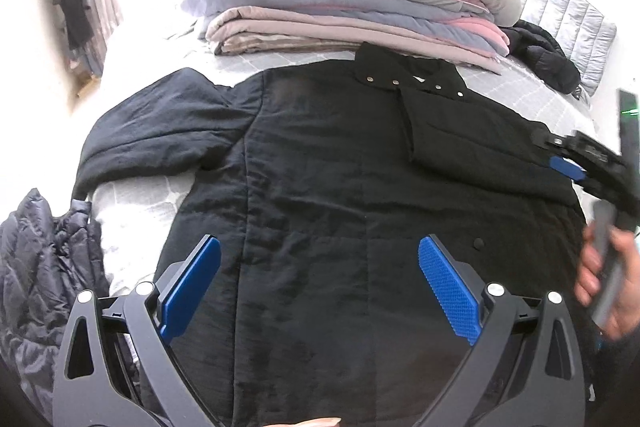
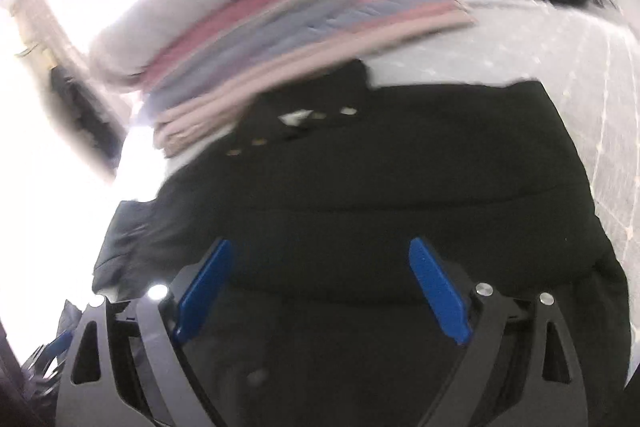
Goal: Fold large clothes
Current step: 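Fold the gripped jacket side over onto the jacket body, then open the right tool, then grasp the opposite side edge of the jacket with the left tool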
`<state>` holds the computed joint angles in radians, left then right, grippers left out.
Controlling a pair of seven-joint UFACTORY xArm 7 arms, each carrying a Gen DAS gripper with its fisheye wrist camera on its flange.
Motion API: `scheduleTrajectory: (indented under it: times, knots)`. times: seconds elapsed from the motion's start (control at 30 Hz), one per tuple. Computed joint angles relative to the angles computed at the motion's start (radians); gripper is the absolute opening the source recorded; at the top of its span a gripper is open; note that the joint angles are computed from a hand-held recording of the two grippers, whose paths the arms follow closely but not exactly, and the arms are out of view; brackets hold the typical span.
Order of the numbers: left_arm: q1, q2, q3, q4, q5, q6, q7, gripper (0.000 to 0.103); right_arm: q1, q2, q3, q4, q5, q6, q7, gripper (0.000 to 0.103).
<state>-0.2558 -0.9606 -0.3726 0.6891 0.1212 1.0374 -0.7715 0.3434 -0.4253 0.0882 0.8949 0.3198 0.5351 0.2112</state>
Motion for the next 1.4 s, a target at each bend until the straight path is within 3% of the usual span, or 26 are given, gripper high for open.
scheduleTrajectory:
  times: [0.17, 0.3, 0.43, 0.57, 0.7, 0.83, 0.9, 1.0, 1.2, 1.33, 1.4]
  knots:
    - [0.002, -0.018, -0.006, 0.004, 0.013, 0.018, 0.0, 0.096, 0.055, -0.11, 0.008, -0.064, 0.067, 0.083, 0.038, 0.087]
    - [0.004, -0.034, 0.004, 0.0, 0.005, 0.026, -0.001, 0.096, 0.072, -0.201, 0.017, -0.161, 0.119, 0.089, 0.125, 0.088]
    - [0.005, -0.05, 0.024, -0.014, -0.013, 0.028, -0.001, 0.096, 0.095, -0.216, 0.021, -0.22, 0.154, 0.089, 0.208, 0.088]
    - [0.001, -0.073, 0.071, -0.041, -0.046, 0.029, 0.011, 0.096, 0.129, -0.169, 0.015, -0.207, 0.171, 0.1, 0.209, 0.088]
    - [0.006, -0.123, 0.166, -0.086, -0.118, 0.032, 0.028, 0.096, 0.152, -0.14, 0.019, -0.2, 0.182, 0.096, 0.196, 0.088]
    - [0.073, -0.194, 0.263, -0.123, -0.142, 0.027, 0.063, 0.096, 0.165, -0.149, 0.003, -0.216, 0.219, 0.086, 0.181, 0.088]
    - [0.097, -0.211, 0.336, -0.141, -0.17, -0.01, 0.106, 0.096, 0.17, -0.16, -0.007, -0.224, 0.242, 0.08, 0.178, 0.088]
    - [0.134, -0.244, 0.52, -0.197, -0.26, -0.121, 0.187, 0.096, 0.177, -0.172, -0.023, -0.234, 0.277, 0.078, 0.17, 0.088]
    - [0.21, -0.213, 0.784, -0.248, -0.41, -0.283, 0.318, 0.096, 0.217, -0.174, -0.08, -0.243, 0.408, 0.09, 0.107, 0.088]
    - [0.244, -0.168, 0.921, -0.281, -0.518, -0.373, 0.383, 0.096, 0.21, -0.169, -0.087, -0.243, 0.467, 0.114, 0.077, 0.088]
    - [0.278, -0.142, 0.96, -0.3, -0.561, -0.402, 0.393, 0.096, 0.209, -0.165, -0.092, -0.243, 0.5, 0.124, 0.058, 0.088]
